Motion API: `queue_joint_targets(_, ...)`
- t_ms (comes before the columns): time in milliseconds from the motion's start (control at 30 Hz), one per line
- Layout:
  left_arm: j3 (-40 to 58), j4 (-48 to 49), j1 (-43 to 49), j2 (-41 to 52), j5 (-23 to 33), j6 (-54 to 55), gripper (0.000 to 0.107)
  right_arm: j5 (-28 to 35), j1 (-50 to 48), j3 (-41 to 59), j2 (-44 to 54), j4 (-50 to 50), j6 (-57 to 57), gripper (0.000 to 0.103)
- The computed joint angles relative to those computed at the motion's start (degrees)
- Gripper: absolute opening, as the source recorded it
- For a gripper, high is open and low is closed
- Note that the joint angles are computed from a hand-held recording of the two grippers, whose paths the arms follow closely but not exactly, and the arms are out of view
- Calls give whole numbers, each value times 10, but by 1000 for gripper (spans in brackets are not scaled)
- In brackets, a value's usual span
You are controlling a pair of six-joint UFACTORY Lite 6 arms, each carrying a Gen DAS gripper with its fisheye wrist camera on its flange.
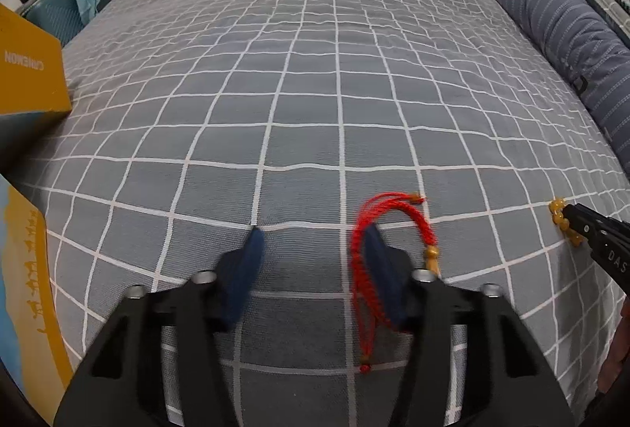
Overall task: Organize jewelry
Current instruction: 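Grasp the red cord bracelet with left tool while right tool grasps amber bead bracelet, then carry the red cord and amber bead bracelets over the white box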
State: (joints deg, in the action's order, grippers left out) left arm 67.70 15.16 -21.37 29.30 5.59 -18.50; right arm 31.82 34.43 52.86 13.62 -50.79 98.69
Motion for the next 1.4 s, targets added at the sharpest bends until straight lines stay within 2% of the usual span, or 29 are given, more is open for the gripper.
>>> queue_joint_targets(33,-1,-20,0,-3,3,22,29,-1,-1,-1,-2,-1,1,9)
queue_joint_targets(67,4,-24,-3,-3,9,28,13,-1,0,-3,-3,-3,4,9)
queue_joint_targets(100,4,-50,-1,-4,12,58,6,-1,1,-3,-4,-5,7,9)
queue_joint_targets(167,-2,-118,2,-14,15,126,6,4,7,-3,-6,-7,15,9)
queue_joint_targets(433,-19,-178,1,-47,20,182,5,17,15,-6,-26,-12,23,9)
queue_joint_targets(567,-31,-239,4,-77,25,243,5,24,19,-11,-40,-15,26,9)
queue_joint_targets(833,-70,-307,3,-153,37,310,5,63,44,-20,-89,-17,29,9)
queue_joint_targets(1033,-96,-316,5,-196,44,323,5,90,68,-16,-108,-20,35,9)
queue_joint_targets(1400,-118,-268,1,-257,55,279,5,142,107,9,-124,-18,31,9)
